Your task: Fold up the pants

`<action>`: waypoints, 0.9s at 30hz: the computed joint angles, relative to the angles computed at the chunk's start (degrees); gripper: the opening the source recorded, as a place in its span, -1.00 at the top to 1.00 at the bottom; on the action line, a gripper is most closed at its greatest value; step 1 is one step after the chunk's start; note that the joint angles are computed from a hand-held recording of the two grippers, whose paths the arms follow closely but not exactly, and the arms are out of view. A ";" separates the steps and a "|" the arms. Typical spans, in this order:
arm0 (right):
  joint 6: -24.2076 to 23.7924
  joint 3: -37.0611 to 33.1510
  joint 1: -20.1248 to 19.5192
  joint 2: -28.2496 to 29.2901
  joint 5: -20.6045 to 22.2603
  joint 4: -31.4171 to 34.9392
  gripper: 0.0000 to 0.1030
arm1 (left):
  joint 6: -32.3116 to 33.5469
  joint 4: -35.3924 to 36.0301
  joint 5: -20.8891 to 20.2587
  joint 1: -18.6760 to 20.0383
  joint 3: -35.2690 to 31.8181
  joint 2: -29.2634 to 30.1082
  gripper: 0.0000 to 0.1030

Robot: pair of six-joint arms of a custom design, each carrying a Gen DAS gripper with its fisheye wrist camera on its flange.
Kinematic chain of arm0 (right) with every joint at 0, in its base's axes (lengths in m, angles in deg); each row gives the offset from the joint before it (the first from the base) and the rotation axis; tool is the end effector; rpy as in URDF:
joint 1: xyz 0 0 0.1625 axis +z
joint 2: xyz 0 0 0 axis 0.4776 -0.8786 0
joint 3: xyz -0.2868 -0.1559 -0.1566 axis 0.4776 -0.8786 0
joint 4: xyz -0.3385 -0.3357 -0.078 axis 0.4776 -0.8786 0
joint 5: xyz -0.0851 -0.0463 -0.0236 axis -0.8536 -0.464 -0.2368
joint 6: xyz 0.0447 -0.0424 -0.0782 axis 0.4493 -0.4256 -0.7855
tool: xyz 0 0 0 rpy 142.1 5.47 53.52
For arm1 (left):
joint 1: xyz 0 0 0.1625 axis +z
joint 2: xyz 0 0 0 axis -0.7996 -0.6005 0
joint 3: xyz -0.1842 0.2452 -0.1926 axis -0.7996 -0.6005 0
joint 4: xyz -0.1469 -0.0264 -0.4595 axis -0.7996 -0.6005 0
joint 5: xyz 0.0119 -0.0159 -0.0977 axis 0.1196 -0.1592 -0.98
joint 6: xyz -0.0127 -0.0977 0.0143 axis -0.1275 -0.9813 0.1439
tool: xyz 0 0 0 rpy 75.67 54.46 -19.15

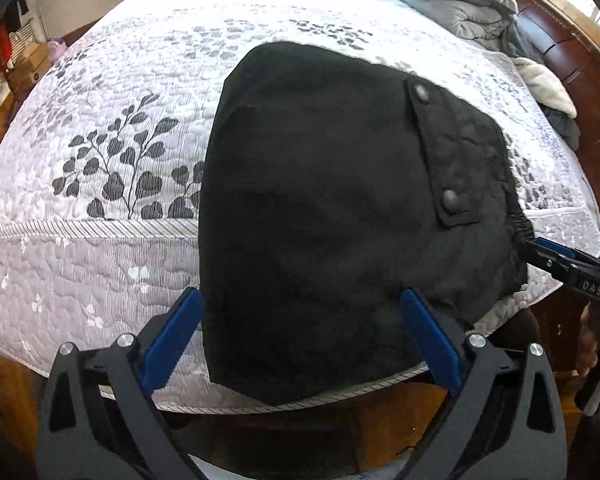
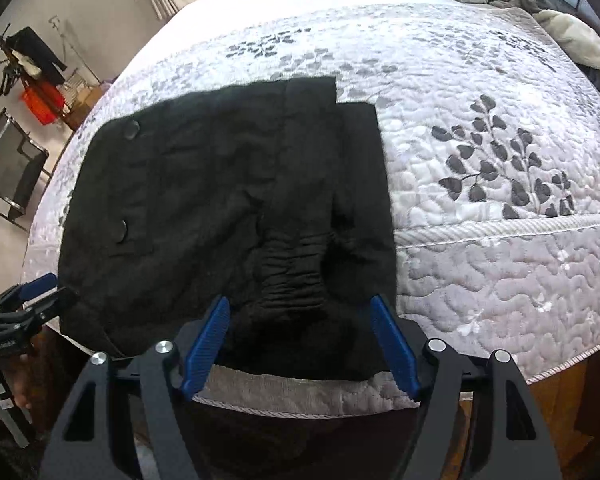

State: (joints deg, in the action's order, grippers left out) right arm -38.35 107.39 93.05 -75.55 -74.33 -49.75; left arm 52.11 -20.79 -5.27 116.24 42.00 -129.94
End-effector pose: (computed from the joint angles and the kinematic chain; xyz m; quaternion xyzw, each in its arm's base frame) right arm 0.4203 -0.5469 0.0612 0.0808 -0.9407 0.1745 0.2794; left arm -0.0612 -0.5532 0.5071 0.1077 0.9364 -0.1636 0.2913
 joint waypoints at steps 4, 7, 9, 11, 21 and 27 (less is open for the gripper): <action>0.39 -0.02 0.25 -0.88 -1.10 0.90 -0.42 | 0.45 -0.69 0.61 -1.62 -0.12 -0.48 -0.92; 0.79 -1.07 0.15 -0.95 -1.81 2.19 -0.43 | 0.46 -1.59 0.79 -2.42 -0.92 -0.31 -0.92; 1.31 -1.90 0.20 -0.70 -2.76 3.26 -0.48 | 0.62 -2.71 0.72 -2.90 -1.57 0.11 -0.92; 1.30 -3.86 0.04 0.75 -3.48 3.61 -0.53 | 0.66 -3.62 0.79 -3.50 -2.02 0.36 -0.92; 2.15 -5.35 -2.29 1.40 -0.29 1.82 -0.65 | 2.53 -6.67 1.51 -3.95 -3.88 2.90 -0.92; 2.09 -6.61 -3.64 2.54 0.24 3.21 -0.66 | 3.33 -6.83 1.87 -2.84 -4.83 4.58 -0.92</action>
